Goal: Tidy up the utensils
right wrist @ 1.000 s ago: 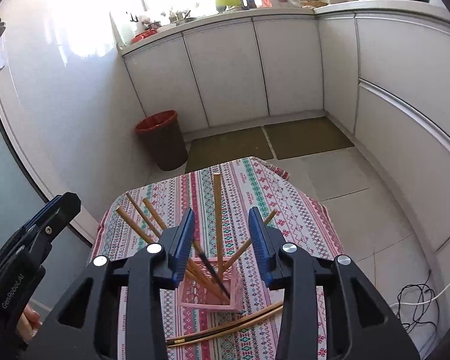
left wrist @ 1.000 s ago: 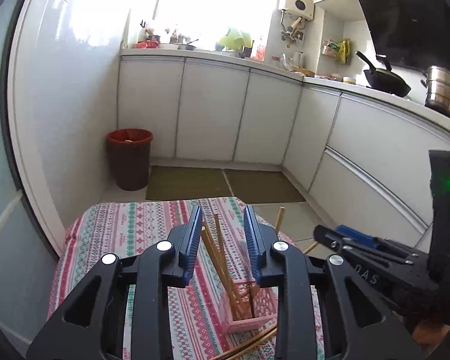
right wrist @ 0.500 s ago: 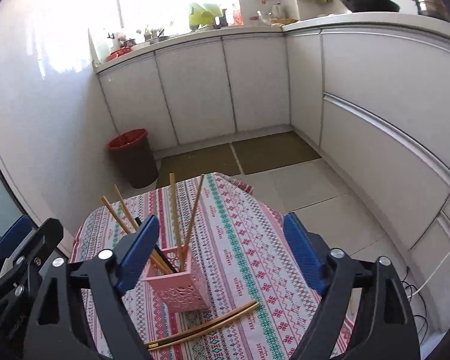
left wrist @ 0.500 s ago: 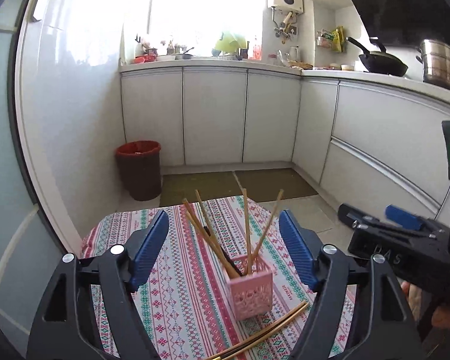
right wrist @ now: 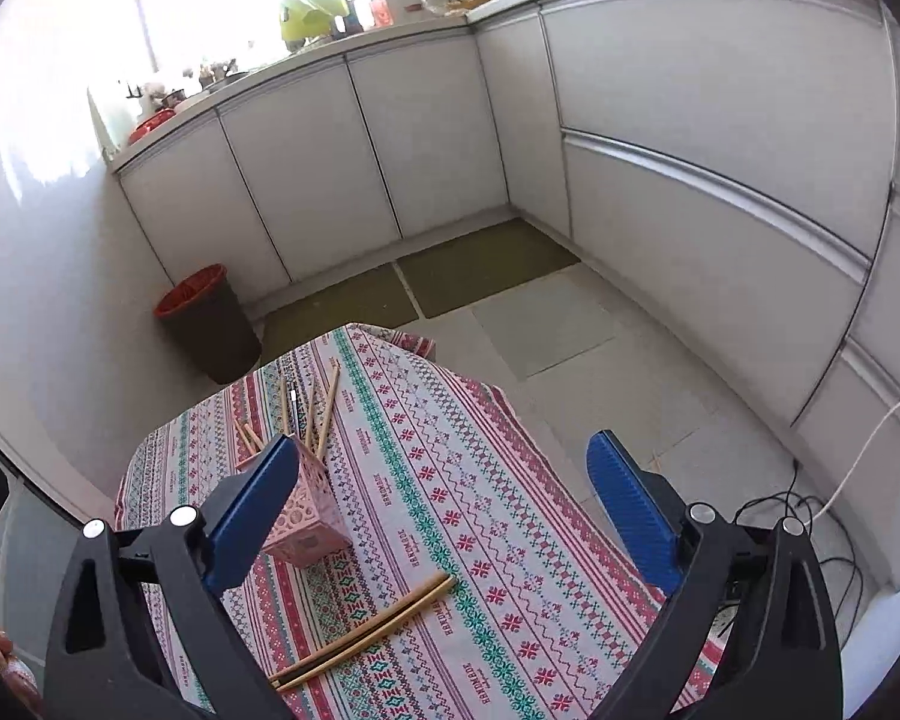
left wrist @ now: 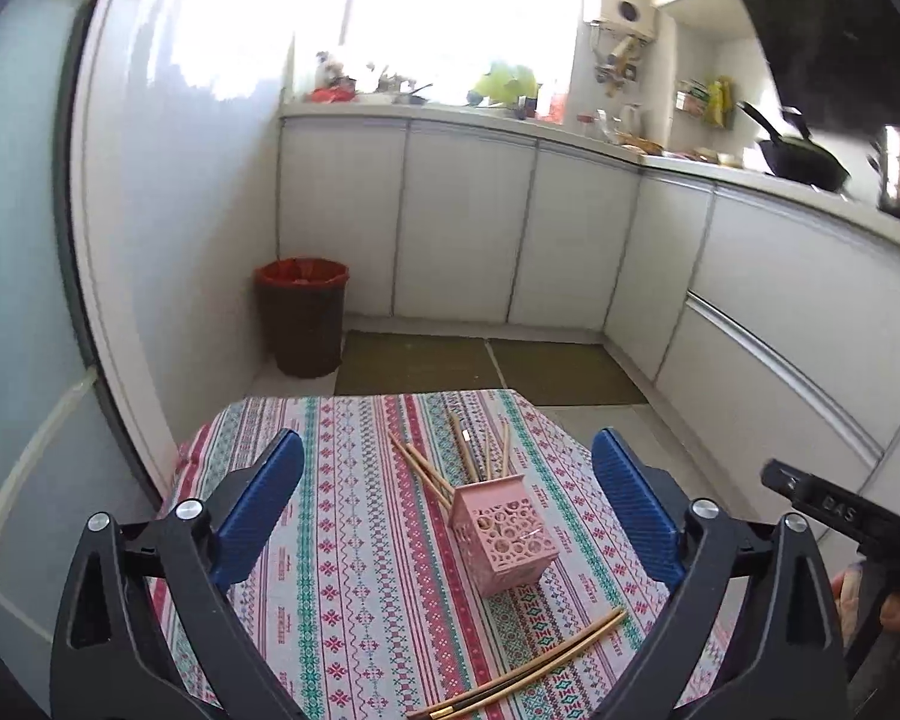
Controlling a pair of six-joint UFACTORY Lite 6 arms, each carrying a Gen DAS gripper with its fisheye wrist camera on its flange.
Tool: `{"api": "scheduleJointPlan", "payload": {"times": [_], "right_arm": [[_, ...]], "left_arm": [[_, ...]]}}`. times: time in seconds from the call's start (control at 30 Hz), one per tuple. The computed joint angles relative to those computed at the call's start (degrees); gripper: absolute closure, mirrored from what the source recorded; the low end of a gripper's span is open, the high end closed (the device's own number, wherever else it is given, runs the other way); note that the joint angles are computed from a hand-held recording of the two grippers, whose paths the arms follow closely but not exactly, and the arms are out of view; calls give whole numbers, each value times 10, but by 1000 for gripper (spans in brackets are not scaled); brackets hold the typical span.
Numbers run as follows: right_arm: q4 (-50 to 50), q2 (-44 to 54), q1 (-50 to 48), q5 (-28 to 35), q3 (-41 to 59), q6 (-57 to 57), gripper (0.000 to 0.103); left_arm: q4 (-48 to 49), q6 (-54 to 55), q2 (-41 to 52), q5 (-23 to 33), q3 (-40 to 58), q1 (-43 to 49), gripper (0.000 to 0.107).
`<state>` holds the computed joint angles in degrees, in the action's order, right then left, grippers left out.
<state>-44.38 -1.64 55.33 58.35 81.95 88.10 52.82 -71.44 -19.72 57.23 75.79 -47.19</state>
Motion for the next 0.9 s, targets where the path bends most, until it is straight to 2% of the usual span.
{"api": "scheduleJointPlan", "payload": {"times": [0.2,0.37,0.57,0.77,0.9], "right_arm": [[59,1,-40,-46,-21,-24,9],[72,23,-34,-52,-8,-43,9],[58,43,2,-41,31,-49,7],[69,27,22,-39,23,-39,7],[80,19,31,-39,4,-28,7]], "left_arm": [[-157,74,6,-60,-16,117,11],[-202,97,34,-34,14,131,11],[-149,64,33,34,39,85,11],[-9,-28,-9,121,55,-18,11],[-18,-20,-15,142,53,0,11]]}}
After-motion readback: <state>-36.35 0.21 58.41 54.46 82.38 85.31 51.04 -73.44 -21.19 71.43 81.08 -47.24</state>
